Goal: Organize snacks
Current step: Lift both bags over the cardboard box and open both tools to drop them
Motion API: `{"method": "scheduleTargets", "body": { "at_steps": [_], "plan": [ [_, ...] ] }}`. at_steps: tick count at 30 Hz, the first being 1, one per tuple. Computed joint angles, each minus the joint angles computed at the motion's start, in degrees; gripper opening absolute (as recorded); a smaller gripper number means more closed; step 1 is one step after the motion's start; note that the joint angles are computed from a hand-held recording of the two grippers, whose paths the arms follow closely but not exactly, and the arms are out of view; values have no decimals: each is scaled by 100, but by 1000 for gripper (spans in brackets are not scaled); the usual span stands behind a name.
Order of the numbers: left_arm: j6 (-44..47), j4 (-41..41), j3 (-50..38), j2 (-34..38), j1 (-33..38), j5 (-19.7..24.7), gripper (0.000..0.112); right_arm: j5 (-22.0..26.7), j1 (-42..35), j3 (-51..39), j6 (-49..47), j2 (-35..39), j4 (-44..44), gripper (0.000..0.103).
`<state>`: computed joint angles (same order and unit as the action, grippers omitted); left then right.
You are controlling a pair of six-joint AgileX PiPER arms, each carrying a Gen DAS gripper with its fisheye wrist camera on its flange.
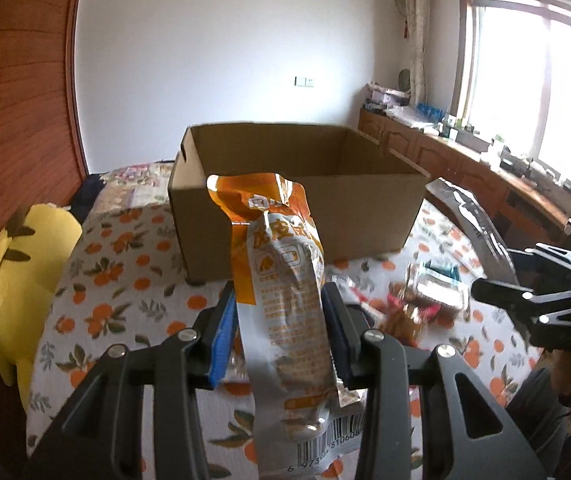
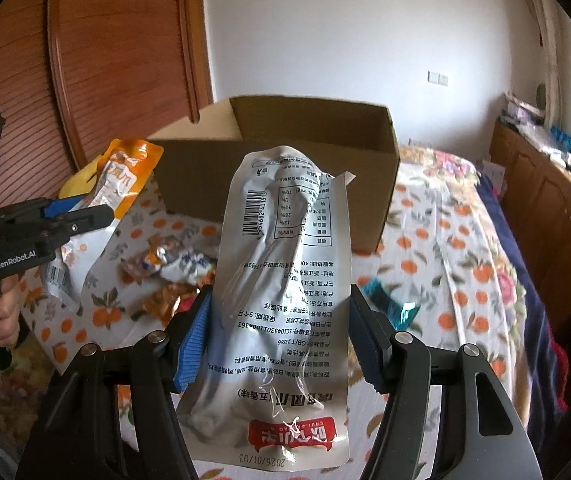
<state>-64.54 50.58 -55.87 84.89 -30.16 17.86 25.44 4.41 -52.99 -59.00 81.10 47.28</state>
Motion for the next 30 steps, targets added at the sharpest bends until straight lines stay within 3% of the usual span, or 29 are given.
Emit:
{"method": "scheduleTargets", "body": {
  "at_steps": [9,19,26,30],
  "plan": [
    [1285,-807,-999,382,339,73,39,72,170,-1048,129,541,-60,65],
    [3732,-2927,-2665,1513,911,63,39,342,235,-2820,588,1771,-556,65],
    [5007,-4172,-4113,2490,1222,431,39,634,320,-4279,1130,2835,-1165,65],
    [5319,-4457,-4859,2990,1301,695,39,877,352,-5038,1409,3357,-1409,65]
  ]
}}
